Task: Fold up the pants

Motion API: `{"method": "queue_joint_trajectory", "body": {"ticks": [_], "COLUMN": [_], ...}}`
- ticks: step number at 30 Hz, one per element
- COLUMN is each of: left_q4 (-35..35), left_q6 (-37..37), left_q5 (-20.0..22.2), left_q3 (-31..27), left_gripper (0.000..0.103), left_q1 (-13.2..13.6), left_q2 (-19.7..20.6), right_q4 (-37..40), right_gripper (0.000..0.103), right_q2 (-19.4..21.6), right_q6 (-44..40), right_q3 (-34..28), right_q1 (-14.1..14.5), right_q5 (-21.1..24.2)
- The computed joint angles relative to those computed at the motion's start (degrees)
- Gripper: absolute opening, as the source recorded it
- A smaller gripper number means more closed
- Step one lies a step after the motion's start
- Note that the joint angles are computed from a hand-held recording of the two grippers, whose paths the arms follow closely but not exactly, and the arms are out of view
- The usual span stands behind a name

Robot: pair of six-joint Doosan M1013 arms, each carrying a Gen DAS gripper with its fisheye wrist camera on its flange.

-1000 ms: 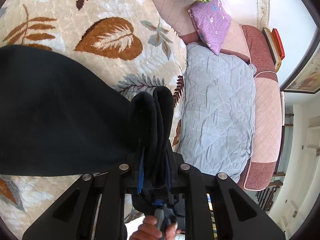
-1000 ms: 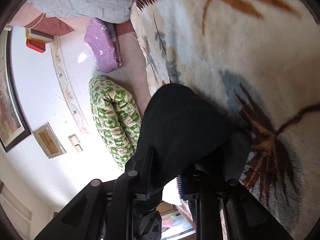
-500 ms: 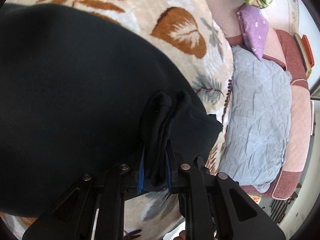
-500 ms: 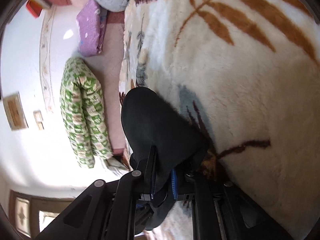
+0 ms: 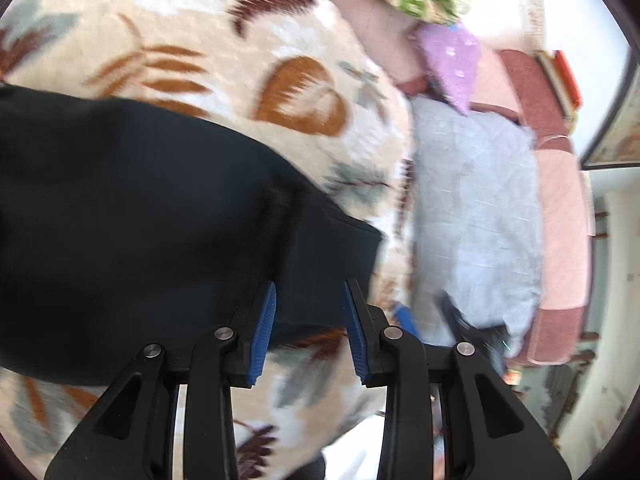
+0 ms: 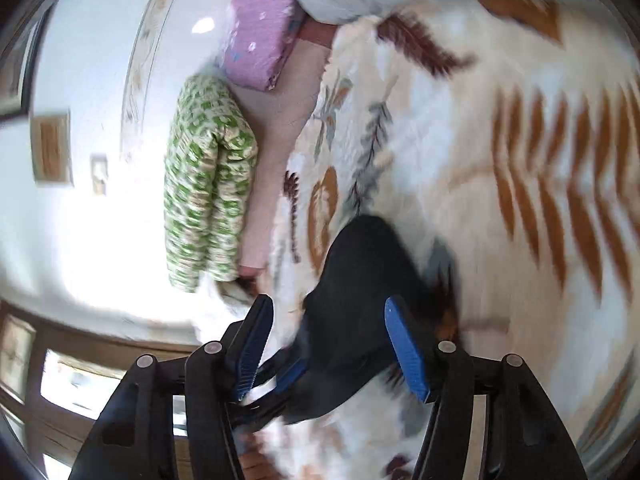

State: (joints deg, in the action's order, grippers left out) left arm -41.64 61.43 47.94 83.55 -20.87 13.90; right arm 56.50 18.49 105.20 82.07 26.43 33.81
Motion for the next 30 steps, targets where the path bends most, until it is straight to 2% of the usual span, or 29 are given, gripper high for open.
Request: {"method": "queue_joint_trajectory", "body": {"ticks": [2,3,5,6,8,10,11,12,13,14,16,19,23,26,28,30], "left_q4": [0.2,1.4,4.8,6.0,10.0,13.1,13.2,13.8,14.3,14.5,14.3,13.0,12.4,14.3,20.4,25.1], "left_q6": [1.0,0.8,-0.6,-1.4,-3.8,-4.4,-3.8,-3.5,-3.8,-4.0,-4.0,-4.6,-4.3,-5.6,-9.8,-13.5], "left_q5": [1.2,1.9,4.3,5.0,6.0,6.3,5.9,4.9,4.4,4.3,4.1,2.8,0.0,-1.0,-0.3,0.8], "left_q3": [-2.1,-3.2,-5.5,-6.4,-6.9,-6.7,-6.3,-5.7,-5.5,-5.5,-5.3,-3.6,1.5,4.7,6.7,8.2], "left_gripper": [0.036,0.036,0.036,0.036,0.036,0.036,0.033,0.030,0.030,0.030,0.030,0.030,0.031,0.031,0.032,0.040], "left_q1": [-1.0,-1.6,-2.6,-2.8,-3.3,-3.7,-3.8,-4.0,-4.1,-4.1,-4.1,-3.6,-1.5,0.4,1.7,2.8], "left_q2": [1.3,2.0,3.8,4.5,5.1,5.6,5.7,5.6,5.5,5.4,5.2,3.2,-2.5,-6.4,-9.5,-11.6], "right_q4": [-5.4,-3.5,3.8,5.3,0.7,-4.7,-9.4,-12.3,-14.4,-14.4,-9.2,-12.0,-15.0,-22.7,-26.3,-26.7], "right_gripper": [0.061,0.059,0.058,0.053,0.050,0.040,0.032,0.012,0.002,0.000,0.000,0.002,0.031,0.041,0.044,0.052], "right_q2": [2.2,3.5,4.9,5.9,7.9,9.6,10.3,11.2,11.7,11.8,11.9,11.6,9.3,7.5,7.4,8.0], "right_q6": [1.8,-1.2,-10.5,-12.8,-9.9,-6.2,-3.4,-1.8,0.1,0.4,-2.8,-1.1,-0.7,-1.3,-3.9,-8.3], "right_q3": [-3.8,-5.3,-6.0,-7.3,-10.0,-12.1,-13.5,-14.5,-14.7,-14.2,-12.7,-13.5,-13.9,-15.4,-17.4,-19.7], "right_q1": [0.2,0.2,0.5,0.5,1.1,1.2,1.4,1.4,1.4,1.2,0.4,0.7,1.5,3.4,5.3,7.3], "right_q5": [2.7,3.7,2.3,3.8,5.1,7.5,9.3,11.4,12.3,12.2,11.7,12.5,11.6,11.3,13.8,16.6]}}
